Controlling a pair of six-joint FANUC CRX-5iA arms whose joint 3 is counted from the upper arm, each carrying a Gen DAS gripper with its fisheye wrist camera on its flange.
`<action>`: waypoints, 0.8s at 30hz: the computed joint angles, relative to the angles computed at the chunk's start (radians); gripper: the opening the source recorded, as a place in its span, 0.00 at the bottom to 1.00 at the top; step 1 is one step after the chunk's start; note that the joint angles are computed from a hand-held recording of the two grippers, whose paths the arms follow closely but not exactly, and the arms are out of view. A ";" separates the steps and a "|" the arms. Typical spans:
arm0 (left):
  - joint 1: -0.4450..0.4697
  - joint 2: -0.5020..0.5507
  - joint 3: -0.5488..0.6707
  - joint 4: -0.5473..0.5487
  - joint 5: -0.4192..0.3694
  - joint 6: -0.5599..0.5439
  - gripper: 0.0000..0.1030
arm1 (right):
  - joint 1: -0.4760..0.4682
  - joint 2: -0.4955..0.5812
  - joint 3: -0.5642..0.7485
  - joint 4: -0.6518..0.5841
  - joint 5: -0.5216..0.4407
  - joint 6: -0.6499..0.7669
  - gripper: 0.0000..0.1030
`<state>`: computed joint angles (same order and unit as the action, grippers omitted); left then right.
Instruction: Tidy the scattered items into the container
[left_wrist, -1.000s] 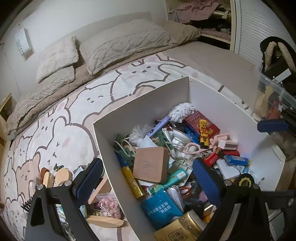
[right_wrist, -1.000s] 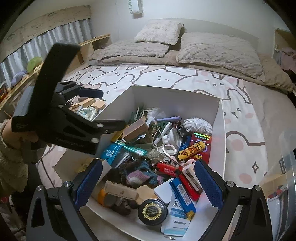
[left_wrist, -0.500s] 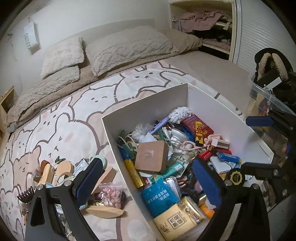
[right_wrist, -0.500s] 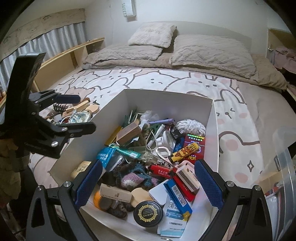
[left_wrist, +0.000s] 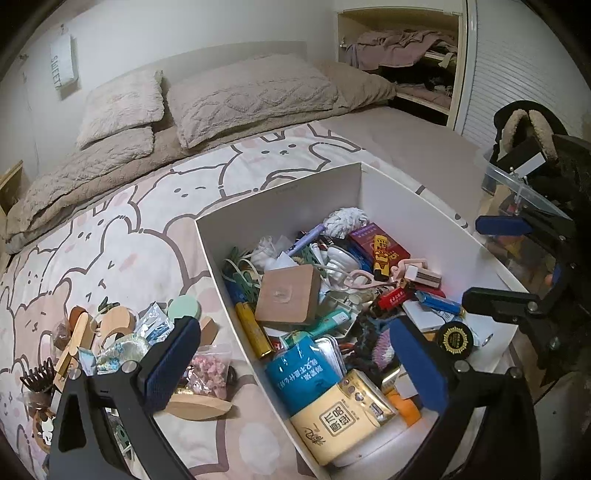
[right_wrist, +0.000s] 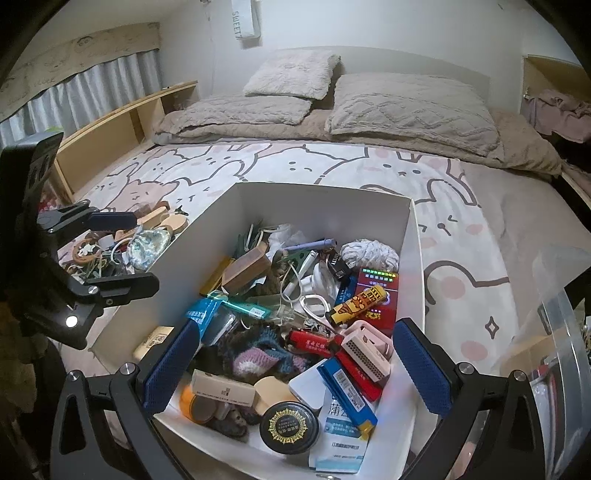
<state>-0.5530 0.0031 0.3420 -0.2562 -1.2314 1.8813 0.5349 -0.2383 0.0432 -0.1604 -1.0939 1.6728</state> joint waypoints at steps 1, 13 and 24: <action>-0.001 -0.001 -0.001 0.000 -0.001 0.000 1.00 | 0.003 -0.002 -0.003 0.004 0.003 -0.004 1.00; -0.003 -0.036 -0.024 0.007 0.005 0.012 1.00 | 0.013 -0.020 -0.021 0.018 0.019 -0.055 1.00; 0.010 -0.074 -0.039 0.019 0.027 0.007 1.00 | 0.036 -0.047 -0.027 0.053 0.059 -0.103 1.00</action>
